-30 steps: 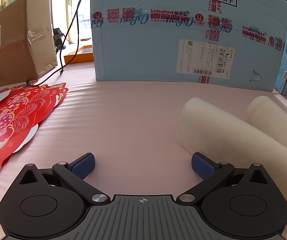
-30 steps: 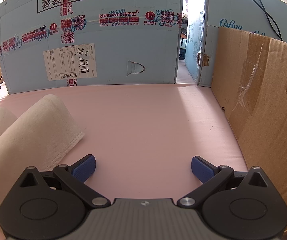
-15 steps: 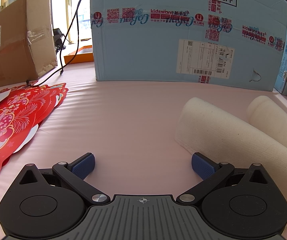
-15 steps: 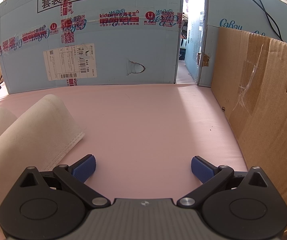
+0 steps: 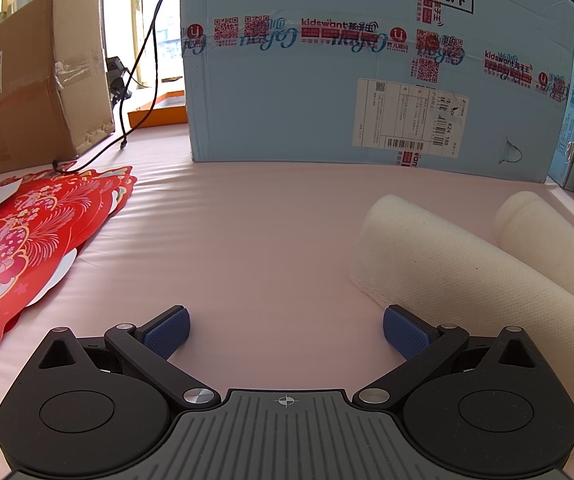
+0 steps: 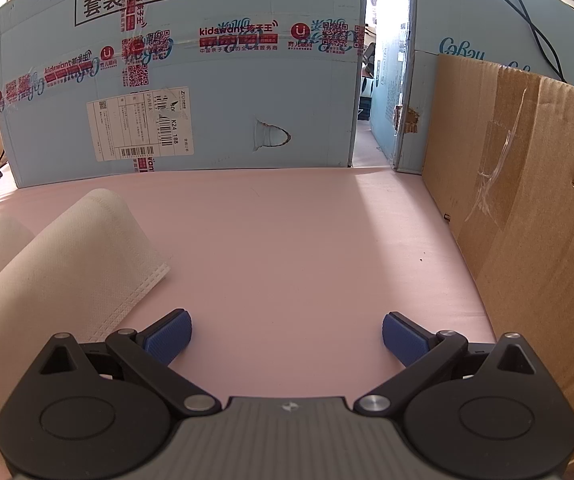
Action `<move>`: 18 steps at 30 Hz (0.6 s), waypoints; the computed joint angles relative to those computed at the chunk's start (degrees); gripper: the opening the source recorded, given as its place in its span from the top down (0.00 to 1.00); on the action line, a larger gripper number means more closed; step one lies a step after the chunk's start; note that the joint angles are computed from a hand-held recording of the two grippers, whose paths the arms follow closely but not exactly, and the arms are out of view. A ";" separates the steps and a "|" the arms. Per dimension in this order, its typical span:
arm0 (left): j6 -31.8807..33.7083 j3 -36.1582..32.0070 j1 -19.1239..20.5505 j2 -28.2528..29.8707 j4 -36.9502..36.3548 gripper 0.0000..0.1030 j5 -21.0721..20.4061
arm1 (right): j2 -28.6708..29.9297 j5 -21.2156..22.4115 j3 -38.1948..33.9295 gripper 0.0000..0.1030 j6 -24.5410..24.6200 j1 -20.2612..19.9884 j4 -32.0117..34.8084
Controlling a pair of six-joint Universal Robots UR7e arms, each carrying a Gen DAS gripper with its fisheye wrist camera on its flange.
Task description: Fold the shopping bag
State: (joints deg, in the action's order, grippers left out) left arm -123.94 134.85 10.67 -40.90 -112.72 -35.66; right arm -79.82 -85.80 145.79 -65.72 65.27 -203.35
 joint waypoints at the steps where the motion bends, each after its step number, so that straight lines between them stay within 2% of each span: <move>1: -0.02 -0.03 -0.01 0.04 0.02 0.00 -0.01 | -0.02 0.00 -0.02 0.00 0.01 0.00 0.04; 18: -0.09 -0.16 -0.06 0.19 0.11 0.00 -0.09 | 0.08 -0.09 -0.02 0.00 -0.01 0.03 -0.13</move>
